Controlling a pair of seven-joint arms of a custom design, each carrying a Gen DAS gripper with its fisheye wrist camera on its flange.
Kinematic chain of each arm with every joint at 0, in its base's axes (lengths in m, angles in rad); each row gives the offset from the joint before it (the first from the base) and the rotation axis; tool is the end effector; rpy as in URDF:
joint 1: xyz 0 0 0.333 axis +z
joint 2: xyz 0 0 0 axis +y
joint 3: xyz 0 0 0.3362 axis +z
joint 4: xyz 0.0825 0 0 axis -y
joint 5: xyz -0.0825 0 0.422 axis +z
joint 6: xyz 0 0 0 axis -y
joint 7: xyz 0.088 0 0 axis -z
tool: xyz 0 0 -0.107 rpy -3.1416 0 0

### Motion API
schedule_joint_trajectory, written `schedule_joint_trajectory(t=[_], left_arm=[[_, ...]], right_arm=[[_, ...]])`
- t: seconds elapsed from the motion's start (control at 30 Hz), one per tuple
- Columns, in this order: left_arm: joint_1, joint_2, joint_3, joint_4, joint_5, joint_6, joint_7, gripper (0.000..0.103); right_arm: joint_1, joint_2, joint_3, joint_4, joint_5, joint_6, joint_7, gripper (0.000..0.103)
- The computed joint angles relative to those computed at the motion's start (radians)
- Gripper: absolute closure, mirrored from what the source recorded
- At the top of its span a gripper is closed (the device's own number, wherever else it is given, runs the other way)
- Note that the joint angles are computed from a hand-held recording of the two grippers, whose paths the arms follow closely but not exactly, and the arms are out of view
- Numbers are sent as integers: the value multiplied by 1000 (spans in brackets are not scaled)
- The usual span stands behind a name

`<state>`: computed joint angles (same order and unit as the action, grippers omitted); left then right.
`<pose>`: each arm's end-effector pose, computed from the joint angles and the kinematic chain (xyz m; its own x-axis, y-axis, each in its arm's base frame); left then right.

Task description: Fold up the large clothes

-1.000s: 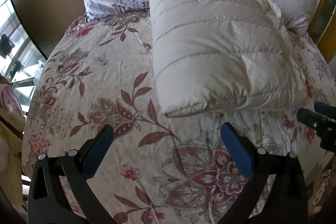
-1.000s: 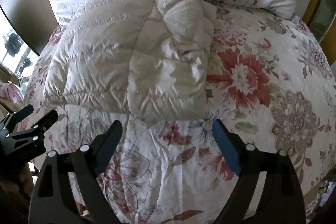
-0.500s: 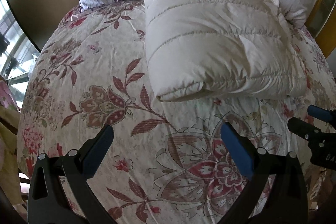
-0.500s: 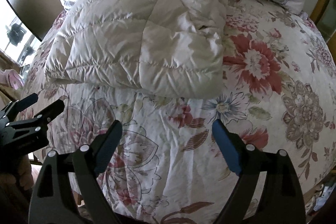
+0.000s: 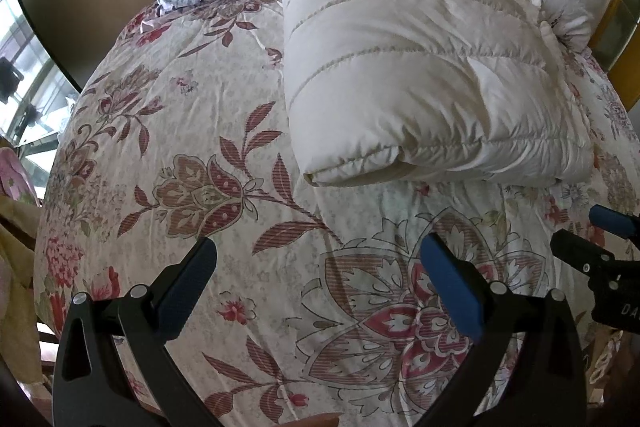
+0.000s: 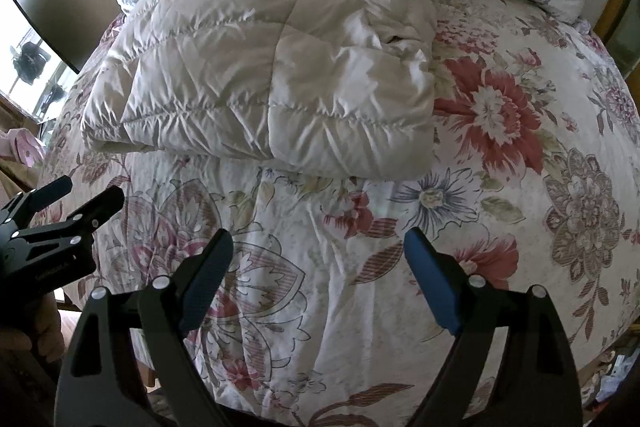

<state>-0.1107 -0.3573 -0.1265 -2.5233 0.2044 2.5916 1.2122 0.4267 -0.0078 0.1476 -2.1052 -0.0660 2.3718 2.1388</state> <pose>0.4652 -0.1177 0.4455 -0.0177 -0.9980 -0.0613 -0.8984 0.0428 -0.4371 0.5040 0.3254 0.4499 0.0599 -0.9936 -0.0959 -0.9655 -0.0332 -0.2584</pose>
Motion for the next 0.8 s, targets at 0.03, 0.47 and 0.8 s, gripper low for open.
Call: schedule_joint_trajectory(t=[0.03,0.47,0.8], left_arm=[[0,1,0,1,0,-1,0,1],[0,0,2,1,-6,-3,4,1],[-7,6,8,-1,-29,-5,15,1]], right_arm=[[0,1,0,0,0,0,1,15],[4,7,0,5,0,-1,7,14],[6,10,0,7,1,-4,16,14]])
